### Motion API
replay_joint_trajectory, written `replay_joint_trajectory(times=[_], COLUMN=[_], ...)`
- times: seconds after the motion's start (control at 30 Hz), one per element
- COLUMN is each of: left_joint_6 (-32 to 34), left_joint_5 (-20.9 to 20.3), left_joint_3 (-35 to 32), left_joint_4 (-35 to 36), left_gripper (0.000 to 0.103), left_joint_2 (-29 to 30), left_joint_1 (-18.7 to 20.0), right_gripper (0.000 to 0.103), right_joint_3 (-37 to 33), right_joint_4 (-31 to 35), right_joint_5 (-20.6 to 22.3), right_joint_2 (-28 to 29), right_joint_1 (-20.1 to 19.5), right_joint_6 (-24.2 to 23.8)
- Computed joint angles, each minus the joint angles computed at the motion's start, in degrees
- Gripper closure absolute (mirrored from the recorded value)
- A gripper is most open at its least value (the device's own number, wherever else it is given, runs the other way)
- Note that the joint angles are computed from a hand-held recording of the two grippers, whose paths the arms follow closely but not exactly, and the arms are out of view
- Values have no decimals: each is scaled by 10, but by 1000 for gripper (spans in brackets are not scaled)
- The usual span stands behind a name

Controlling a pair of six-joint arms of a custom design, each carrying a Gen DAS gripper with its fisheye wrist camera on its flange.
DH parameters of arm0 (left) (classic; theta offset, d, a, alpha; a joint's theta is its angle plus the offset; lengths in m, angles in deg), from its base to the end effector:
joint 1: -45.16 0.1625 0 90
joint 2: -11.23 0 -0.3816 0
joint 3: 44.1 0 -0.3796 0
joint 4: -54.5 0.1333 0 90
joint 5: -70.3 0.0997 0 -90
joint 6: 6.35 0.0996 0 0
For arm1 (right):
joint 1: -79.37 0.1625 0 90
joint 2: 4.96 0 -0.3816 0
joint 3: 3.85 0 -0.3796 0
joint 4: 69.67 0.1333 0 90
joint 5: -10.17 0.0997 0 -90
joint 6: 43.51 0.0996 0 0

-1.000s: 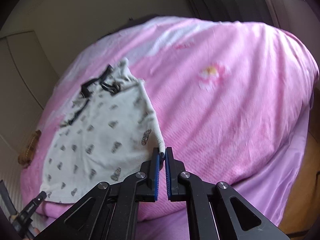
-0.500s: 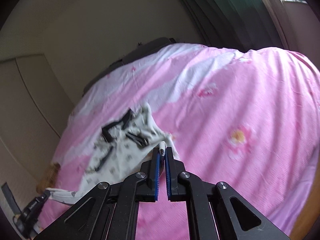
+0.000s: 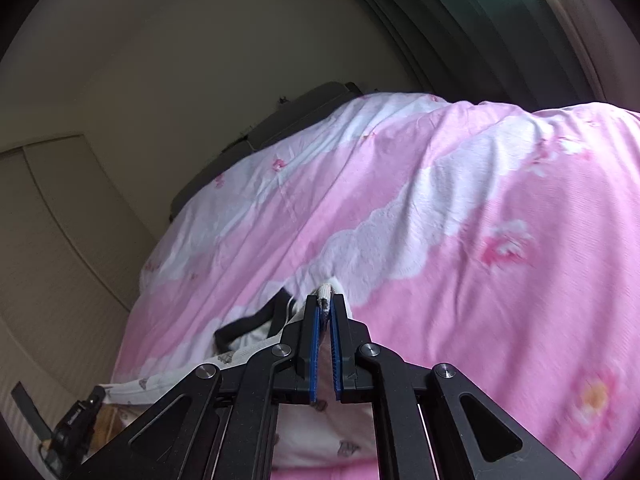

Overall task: Fold small clothes
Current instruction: 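Grasp the shirt hem with both tools and lift it, then fold the held hem over the shirt body toward the collar with both tools, then open both tools to release the hem onto the collar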

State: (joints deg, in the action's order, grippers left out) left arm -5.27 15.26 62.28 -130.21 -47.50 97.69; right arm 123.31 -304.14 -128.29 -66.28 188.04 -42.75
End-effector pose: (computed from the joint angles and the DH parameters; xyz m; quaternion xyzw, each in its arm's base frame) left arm -0.2026 -0.5773 0.2255 0.1755 0.8651 -0.4477 0.1427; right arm 0.1910 -0.3818 0.2357 -0.1470 -0.7374 0.6231 0.2155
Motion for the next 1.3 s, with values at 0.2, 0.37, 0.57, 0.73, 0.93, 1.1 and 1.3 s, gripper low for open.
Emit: replay_joint_trajectory(times=[0.2, 0.37, 0.57, 0.73, 0.93, 1.1, 1.3], left_joint_6=[4, 7, 5, 31, 84, 138, 134], left_joint_5=[-18, -16, -7, -1, -23, -31, -23], left_joint_3=[-125, -192, -251, -211, -134, -114, -178], left_joint_4=[68, 112, 175, 150, 154, 226, 310], left_gripper=[96, 96, 95, 80, 79, 77, 77], left_joint_2=[109, 165, 207, 181, 125, 116, 163], left_joint_1=[41, 61, 77, 70, 49, 29, 37], right_gripper=[97, 97, 96, 79, 72, 72, 72], right_joint_3=[-71, -122, -167, -179, -160, -176, -227], right_joint_4=[83, 159, 223, 196, 74, 140, 227], right_joint_5=[37, 54, 63, 30, 21, 26, -3], right_joint_2=[13, 25, 50, 74, 107, 138, 179], right_joint_1=[-75, -119, -151, -146, -103, -79, -74], right_joint_6=[7, 20, 23, -26, -147, -213, -239])
